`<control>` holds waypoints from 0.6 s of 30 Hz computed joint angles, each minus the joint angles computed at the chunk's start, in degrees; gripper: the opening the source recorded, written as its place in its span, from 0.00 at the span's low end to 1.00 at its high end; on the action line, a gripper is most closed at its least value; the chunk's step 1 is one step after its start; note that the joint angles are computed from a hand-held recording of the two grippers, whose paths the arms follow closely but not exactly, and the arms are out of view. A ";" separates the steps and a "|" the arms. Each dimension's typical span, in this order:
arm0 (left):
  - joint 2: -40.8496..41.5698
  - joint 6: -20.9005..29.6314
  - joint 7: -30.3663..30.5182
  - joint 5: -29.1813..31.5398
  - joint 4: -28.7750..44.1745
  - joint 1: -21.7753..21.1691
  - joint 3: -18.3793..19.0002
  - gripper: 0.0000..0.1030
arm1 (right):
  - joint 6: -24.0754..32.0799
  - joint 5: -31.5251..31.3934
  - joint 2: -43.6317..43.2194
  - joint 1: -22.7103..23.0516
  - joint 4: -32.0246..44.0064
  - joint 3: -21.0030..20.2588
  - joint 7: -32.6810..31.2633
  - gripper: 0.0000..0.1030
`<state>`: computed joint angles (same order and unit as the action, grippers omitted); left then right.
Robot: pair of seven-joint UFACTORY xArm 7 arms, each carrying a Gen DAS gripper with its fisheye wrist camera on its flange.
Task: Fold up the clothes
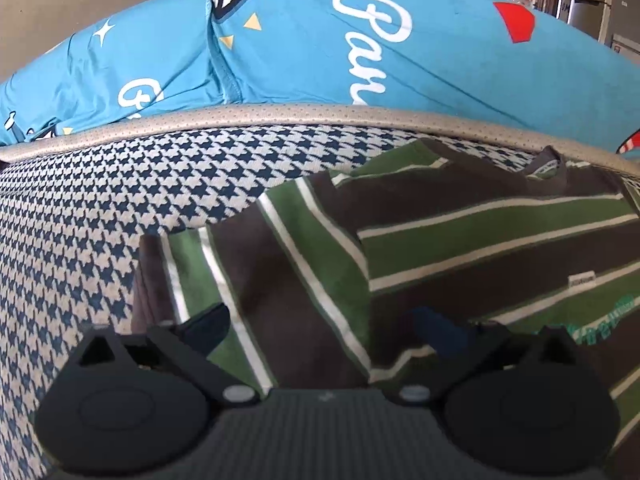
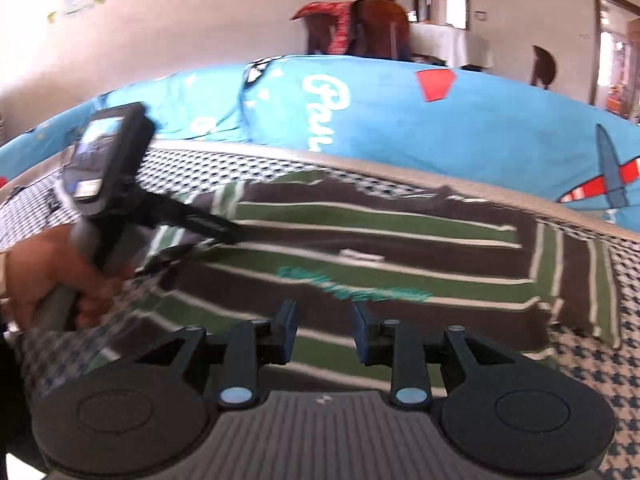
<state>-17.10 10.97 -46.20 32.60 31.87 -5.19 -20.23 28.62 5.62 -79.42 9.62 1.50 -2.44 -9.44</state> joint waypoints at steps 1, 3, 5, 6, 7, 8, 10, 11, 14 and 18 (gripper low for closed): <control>0.06 0.08 -0.05 0.25 0.08 0.04 -0.19 1.00 | -0.47 -0.18 0.94 -0.75 0.18 -0.26 -0.07 0.33; 0.25 0.03 -0.24 0.79 0.19 0.10 -0.45 1.00 | -1.39 -0.29 3.00 -2.03 0.57 -1.06 -0.25 0.33; 0.28 -0.75 -0.65 1.40 0.13 0.28 -0.65 1.00 | -4.22 0.00 6.64 -2.88 0.88 -2.01 -0.43 0.33; 0.27 -1.18 -0.77 1.57 0.12 0.35 -0.70 1.00 | -5.57 0.12 8.44 -3.26 1.09 -2.32 -0.51 0.33; 0.34 -1.32 -0.67 1.46 0.18 0.24 -0.66 1.00 | -6.89 0.23 10.22 -3.60 1.34 -2.60 -0.57 0.34; 0.41 -1.24 -0.50 1.20 0.27 0.04 -0.59 1.00 | -8.31 0.26 12.09 -3.94 1.61 -2.54 -0.50 0.34; 0.51 -1.57 -0.79 1.22 0.35 0.19 -0.76 1.00 | -11.17 0.31 15.84 -4.47 2.28 -2.59 -0.34 0.34; 0.55 -1.77 -1.25 1.51 0.46 0.53 -1.09 1.00 | -12.60 0.38 17.70 -4.64 2.69 -2.82 -0.32 0.34; 1.23 -2.07 -1.75 1.00 1.06 0.31 -1.10 1.00 | -16.23 1.04 22.86 -5.06 4.27 -3.34 0.60 0.34; 3.09 -0.60 -4.66 3.75 2.74 1.47 -2.89 1.00 | -19.81 1.24 28.09 -6.83 6.37 -3.22 2.16 0.34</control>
